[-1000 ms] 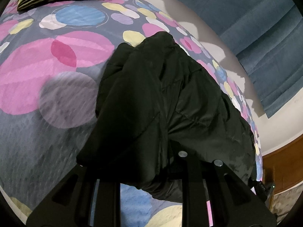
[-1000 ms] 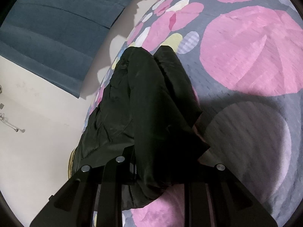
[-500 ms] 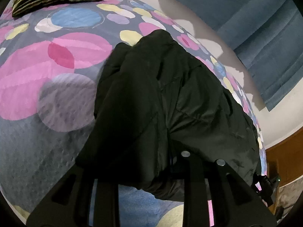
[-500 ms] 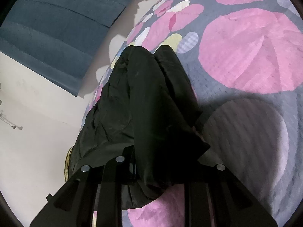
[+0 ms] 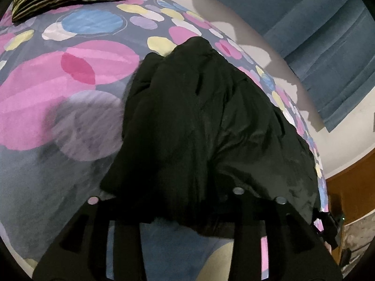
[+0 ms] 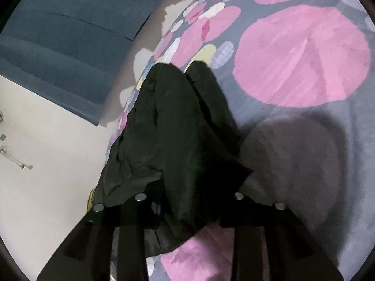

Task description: Fold large clothes

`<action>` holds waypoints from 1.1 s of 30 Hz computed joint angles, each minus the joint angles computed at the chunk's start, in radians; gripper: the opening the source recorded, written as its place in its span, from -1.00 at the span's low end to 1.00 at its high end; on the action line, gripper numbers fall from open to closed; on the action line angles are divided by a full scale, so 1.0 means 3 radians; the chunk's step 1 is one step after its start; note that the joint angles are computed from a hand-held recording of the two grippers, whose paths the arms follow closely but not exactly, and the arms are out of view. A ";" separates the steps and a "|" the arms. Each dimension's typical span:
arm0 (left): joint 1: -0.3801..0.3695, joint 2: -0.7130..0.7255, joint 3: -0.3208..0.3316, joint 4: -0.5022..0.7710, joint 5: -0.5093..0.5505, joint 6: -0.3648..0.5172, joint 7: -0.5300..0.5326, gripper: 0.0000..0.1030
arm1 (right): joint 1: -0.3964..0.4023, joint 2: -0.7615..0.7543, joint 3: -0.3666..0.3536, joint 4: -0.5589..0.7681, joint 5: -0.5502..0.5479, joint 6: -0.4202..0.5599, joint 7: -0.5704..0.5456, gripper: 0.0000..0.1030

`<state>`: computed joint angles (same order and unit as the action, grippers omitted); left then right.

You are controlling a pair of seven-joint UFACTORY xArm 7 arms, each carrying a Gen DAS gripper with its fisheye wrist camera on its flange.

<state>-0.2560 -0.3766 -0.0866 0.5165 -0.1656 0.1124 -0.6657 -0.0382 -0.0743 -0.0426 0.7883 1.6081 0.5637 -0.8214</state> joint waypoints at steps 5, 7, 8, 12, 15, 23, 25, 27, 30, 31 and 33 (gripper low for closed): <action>0.0077 -0.0383 -0.0027 -0.0288 0.0023 -0.0053 -0.0071 0.13 | 0.0011 -0.0203 0.0022 -0.0118 -0.0255 -0.0419 0.0307 0.07; 0.0161 -0.0522 -0.0069 -0.0365 0.0089 -0.0060 -0.0093 0.29 | 0.0056 -0.0311 0.0065 -0.0169 -0.0391 -0.0818 0.0443 0.11; 0.0220 -0.0597 -0.0105 -0.0402 0.0136 -0.0062 -0.0104 0.33 | 0.0078 -0.0362 0.0079 -0.0194 -0.0476 -0.1009 0.0521 0.11; 0.0657 -0.0869 -0.0402 -0.0483 0.0439 -0.0080 -0.0198 0.60 | 0.0278 -0.0575 0.0000 -0.0154 -0.0344 -0.1195 0.0249 0.18; 0.0763 -0.0856 -0.0422 -0.0443 0.0568 -0.0140 -0.0196 0.80 | 0.0428 -0.0562 0.0015 0.0046 -0.0461 -0.0851 0.0160 0.30; 0.0183 -0.0300 0.0236 -0.0122 0.0334 -0.0141 0.0341 0.83 | 0.0725 0.0048 0.0220 0.0828 -0.0620 0.0372 -0.0068 0.39; 0.0071 -0.0235 0.0357 -0.0079 0.0236 -0.0158 0.0485 0.83 | 0.0749 0.0209 0.0322 0.0972 -0.0716 0.0433 -0.0005 0.39; 0.0017 -0.0179 0.0408 -0.0026 0.0179 -0.0132 0.0632 0.83 | 0.0770 0.0375 0.0407 0.1083 -0.0900 0.0480 0.0123 0.39; -0.0126 -0.0074 0.0554 0.0083 0.0053 -0.0074 0.0931 0.83 | 0.0778 0.0611 0.0499 0.1196 -0.1231 0.0431 0.0435 0.39; -0.0156 -0.0035 0.0591 0.0122 0.0004 -0.0048 0.1025 0.84 | 0.0765 0.0669 0.0525 0.1210 -0.1289 0.0432 0.0469 0.39; -0.0296 0.0054 0.0738 0.0207 -0.0146 -0.0019 0.1287 0.84 | 0.0734 0.0726 0.0579 0.1216 -0.1270 0.0421 0.0437 0.39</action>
